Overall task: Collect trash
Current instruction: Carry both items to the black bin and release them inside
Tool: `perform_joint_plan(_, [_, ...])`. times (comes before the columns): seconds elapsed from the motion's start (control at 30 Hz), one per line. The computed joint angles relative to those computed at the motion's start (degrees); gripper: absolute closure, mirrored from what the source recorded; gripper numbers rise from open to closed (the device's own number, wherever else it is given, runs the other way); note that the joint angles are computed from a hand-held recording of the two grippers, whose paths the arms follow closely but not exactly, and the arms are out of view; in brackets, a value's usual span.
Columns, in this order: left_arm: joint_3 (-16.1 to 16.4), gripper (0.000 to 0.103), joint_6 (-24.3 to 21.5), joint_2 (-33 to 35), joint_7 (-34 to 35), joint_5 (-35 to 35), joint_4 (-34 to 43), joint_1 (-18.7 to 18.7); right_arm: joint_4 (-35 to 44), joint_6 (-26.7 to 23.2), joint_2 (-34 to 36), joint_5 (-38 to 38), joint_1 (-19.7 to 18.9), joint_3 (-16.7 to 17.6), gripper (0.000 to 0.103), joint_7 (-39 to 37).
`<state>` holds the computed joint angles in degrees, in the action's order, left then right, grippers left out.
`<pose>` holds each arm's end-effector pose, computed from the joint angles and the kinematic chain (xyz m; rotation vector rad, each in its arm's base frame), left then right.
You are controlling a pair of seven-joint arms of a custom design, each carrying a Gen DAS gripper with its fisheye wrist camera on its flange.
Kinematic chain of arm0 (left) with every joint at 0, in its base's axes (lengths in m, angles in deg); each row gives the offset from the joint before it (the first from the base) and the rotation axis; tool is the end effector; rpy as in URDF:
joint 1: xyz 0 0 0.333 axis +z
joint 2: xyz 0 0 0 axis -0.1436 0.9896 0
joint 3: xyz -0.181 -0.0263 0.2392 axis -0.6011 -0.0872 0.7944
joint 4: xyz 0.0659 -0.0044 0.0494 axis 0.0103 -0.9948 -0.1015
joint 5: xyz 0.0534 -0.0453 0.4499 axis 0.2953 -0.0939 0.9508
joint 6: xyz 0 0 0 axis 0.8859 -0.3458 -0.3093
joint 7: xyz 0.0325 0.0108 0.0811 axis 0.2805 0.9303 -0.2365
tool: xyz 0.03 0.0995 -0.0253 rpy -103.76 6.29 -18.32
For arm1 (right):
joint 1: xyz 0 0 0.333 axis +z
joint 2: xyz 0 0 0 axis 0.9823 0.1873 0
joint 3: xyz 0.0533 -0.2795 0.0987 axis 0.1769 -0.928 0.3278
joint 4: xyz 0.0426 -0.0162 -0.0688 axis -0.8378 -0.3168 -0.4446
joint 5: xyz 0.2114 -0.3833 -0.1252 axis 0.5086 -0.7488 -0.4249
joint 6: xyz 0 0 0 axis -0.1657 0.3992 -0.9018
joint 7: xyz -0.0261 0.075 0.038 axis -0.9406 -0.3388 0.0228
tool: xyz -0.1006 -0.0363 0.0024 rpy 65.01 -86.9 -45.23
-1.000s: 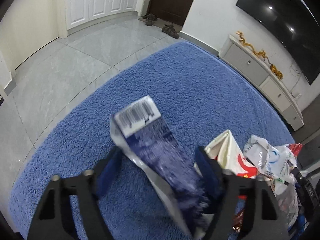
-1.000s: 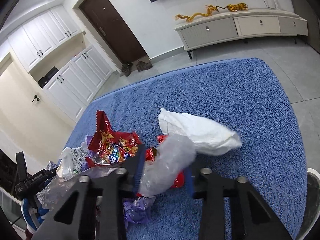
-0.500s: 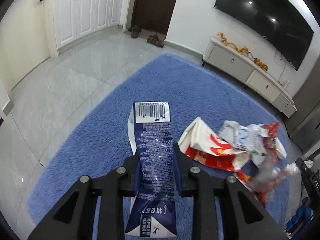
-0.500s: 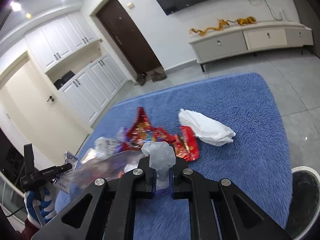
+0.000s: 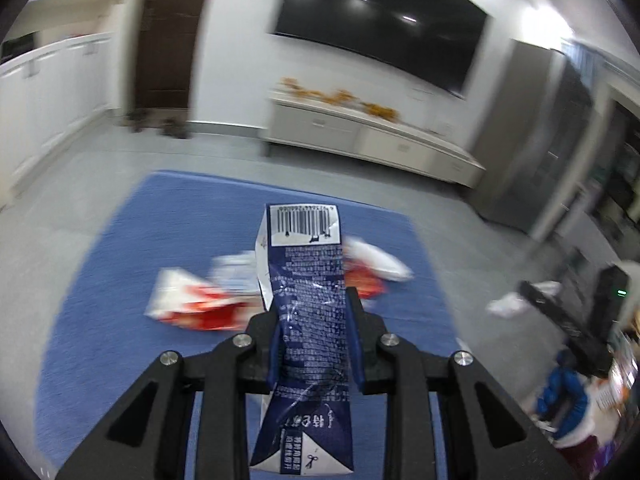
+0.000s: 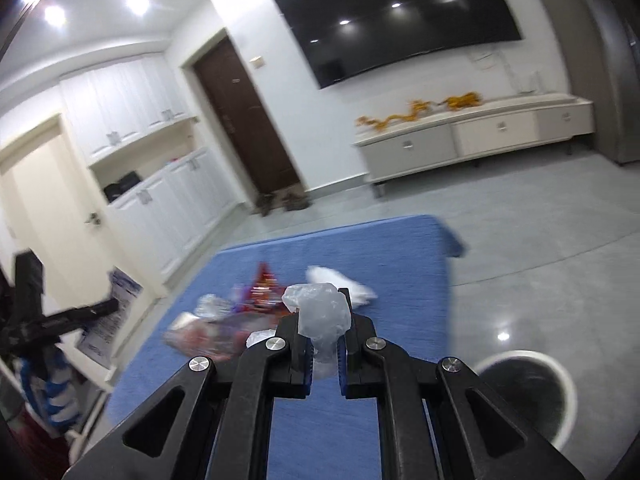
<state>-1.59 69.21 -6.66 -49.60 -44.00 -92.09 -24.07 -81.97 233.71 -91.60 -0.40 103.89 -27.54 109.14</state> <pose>0.3913 -0.2144 0.5687 -2.0351 1.4191 -0.9385 0.5110 0.2011 0.5285 -1.7205 1.1670 -0.1530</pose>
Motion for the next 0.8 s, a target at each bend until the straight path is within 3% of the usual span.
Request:
perform_joint_plan(0.17, [0.61, 0.078, 7.48, 17.28, 7.33, -2.22, 11.7, -3.39, -3.76, 4.08, -1.52, -11.59, -5.61, 1.69, 0.094, 8.96])
perform_joint_plan(0.33, [2.15, 0.077, 12.0, 34.93, 21.13, -13.05, 25.26, -7.89, -5.09, 6.05, 1.28, -22.0, -9.98, 2.33, 0.092, 17.15])
perform_joint_plan(0.4, [1.34, 0.077, 12.88, 40.41, 26.21, -17.95, 29.83, -8.05, -4.72, 6.17, 3.51, -24.08, -10.94, 1.89, 0.09, 19.33])
perform_joint_plan(0.5, [-1.13, 0.077, 12.83, 49.03, 29.02, -18.06, 37.81, -6.71, -4.01, 7.08, 6.65, -26.75, -12.11, 1.63, 0.09, 21.99])
perform_joint_plan(0.57, [-3.63, 0.073, 12.0, 54.39, 33.67, -21.83, 42.74, -4.69, -2.98, 7.42, 9.13, -27.69, -12.59, 1.32, 0.089, 23.39])
perform_joint_plan(0.63, [-5.68, 0.064, 10.93, 59.08, 35.96, -23.35, 46.93, -2.82, -2.42, 7.67, 11.1, -28.47, -12.97, 1.14, 0.075, 24.59])
perform_joint_plan(0.67, [-5.72, 0.058, 10.34, 61.24, 35.22, -21.68, 48.9, -2.68, -2.05, 7.77, 12.04, -29.52, -13.37, 1.29, 0.059, 25.9])
perform_joint_plan(0.7, [-6.17, 0.056, 9.81, 62.94, 35.21, -20.96, 50.53, -2.2, -1.68, 7.94, 13.03, -29.83, -13.49, 1.19, 0.051, 26.34])
perform_joint_plan(0.8, [-8.21, 0.054, 9.48, 65.36, 35.89, -21.43, 52.18, -0.26, -1.4, 8.06, 14.42, -32.29, -14.23, 1.2, 0.05, 28.32])
